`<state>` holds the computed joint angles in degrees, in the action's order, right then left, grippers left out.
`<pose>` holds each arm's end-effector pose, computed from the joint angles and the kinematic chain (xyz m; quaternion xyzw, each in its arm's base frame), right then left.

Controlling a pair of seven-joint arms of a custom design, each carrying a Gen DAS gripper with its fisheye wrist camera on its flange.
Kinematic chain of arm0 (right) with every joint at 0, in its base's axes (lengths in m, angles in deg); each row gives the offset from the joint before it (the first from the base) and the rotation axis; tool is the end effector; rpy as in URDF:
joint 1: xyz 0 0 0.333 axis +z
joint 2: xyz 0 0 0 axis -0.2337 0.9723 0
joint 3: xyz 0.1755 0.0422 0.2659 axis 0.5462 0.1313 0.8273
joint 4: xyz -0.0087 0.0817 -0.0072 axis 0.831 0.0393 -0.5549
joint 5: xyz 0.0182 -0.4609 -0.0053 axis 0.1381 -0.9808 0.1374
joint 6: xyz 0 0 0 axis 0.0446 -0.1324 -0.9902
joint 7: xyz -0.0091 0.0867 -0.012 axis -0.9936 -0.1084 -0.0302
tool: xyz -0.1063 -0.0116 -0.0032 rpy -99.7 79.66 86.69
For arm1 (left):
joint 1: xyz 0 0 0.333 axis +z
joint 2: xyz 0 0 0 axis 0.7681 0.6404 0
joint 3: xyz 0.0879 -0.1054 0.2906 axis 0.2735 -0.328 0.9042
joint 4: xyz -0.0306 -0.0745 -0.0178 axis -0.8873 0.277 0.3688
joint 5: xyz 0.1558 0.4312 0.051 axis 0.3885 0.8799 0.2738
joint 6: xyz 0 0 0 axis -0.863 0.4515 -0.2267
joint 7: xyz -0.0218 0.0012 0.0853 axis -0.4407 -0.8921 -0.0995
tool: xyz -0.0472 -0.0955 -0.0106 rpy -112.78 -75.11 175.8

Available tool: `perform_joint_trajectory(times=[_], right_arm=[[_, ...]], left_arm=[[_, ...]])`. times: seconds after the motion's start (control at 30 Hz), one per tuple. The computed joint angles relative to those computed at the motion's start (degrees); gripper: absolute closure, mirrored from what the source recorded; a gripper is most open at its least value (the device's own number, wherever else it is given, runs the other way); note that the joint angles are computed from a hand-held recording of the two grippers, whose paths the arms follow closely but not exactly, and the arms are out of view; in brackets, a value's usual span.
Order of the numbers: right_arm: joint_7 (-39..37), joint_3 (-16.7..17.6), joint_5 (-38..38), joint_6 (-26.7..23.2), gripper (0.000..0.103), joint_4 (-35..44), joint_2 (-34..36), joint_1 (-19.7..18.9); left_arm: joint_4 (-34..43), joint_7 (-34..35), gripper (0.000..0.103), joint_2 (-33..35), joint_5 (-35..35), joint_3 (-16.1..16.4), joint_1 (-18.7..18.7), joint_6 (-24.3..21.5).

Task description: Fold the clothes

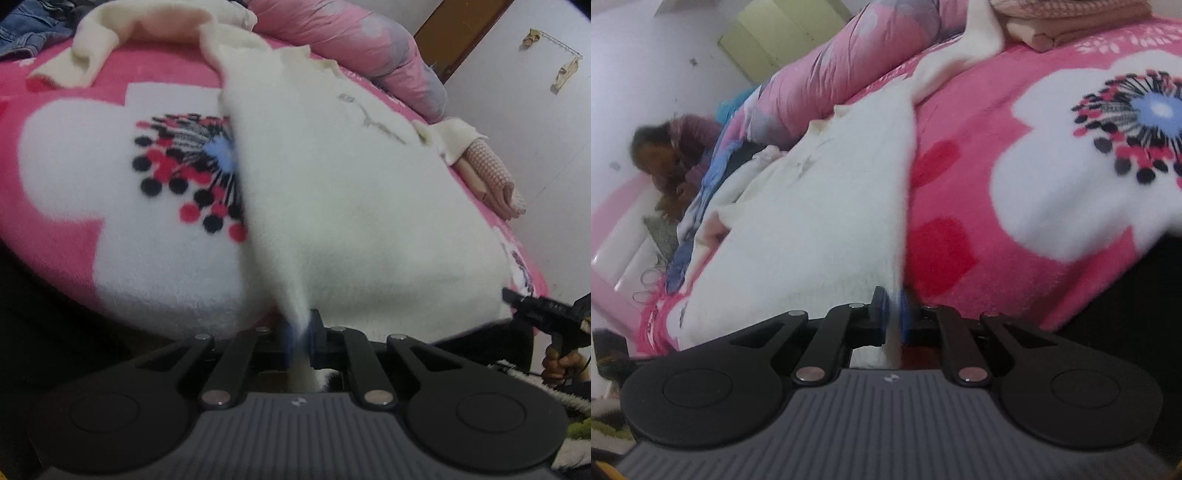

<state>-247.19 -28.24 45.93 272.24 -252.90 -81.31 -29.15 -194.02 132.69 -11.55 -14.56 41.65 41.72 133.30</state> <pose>0.3539 0.2286 0.3762 -0.3520 0.7970 -0.1871 0.4537 0.6394 -0.3006 0.3982 0.4465 -0.8063 0.3814 0.0713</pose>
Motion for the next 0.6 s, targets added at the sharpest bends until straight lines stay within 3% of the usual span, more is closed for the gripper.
perform_joint_trajectory(times=[0.03, 0.1, 0.23, 0.3, 0.37, 0.47, 0.53, 0.6], right_arm=[[0.7, 0.3, 0.4, 0.3, 0.094, -0.3, -0.3, -0.1], [0.5, -2.0, 0.2, -3.9, 0.085, -1.3, -3.2, 3.6], [0.9, -4.5, -3.2, -17.6, 0.082, -2.3, -12.6, 9.1], [0.3, -5.1, -8.2, -19.2, 0.082, -0.9, -13.8, 7.4], [-6.0, -4.9, -12.7, -18.1, 0.082, 3.5, -10.1, 2.4], [-13.8, -1.2, -22.5, -15.9, 0.082, 13.1, -0.5, -7.3], [-17.2, 2.3, -28.0, -15.4, 0.084, 19.0, 5.7, -13.1], [-21.4, 4.6, -31.0, -21.3, 0.083, 23.4, 12.8, -15.4]], left_arm=[[-0.3, 0.5, 0.082, -0.4, -0.5, 0.0, 0.3, -0.4], [-1.5, 2.3, 0.070, -2.1, -1.3, 0.2, 0.6, 0.6], [-1.9, 8.6, 0.066, -4.7, -6.7, 0.8, 1.1, 3.5], [-0.3, 13.1, 0.063, -4.6, -10.7, 0.6, 0.9, 4.9], [2.6, 17.8, 0.059, -2.8, -14.0, -0.1, 0.2, 6.3], [8.7, 20.4, 0.057, 2.9, -15.0, -2.1, -1.8, 9.1], [11.8, 14.1, 0.056, 7.1, -8.8, -1.7, -4.6, 13.1], [12.8, 4.7, 0.062, 10.3, -1.0, 0.4, -7.8, 17.5]])
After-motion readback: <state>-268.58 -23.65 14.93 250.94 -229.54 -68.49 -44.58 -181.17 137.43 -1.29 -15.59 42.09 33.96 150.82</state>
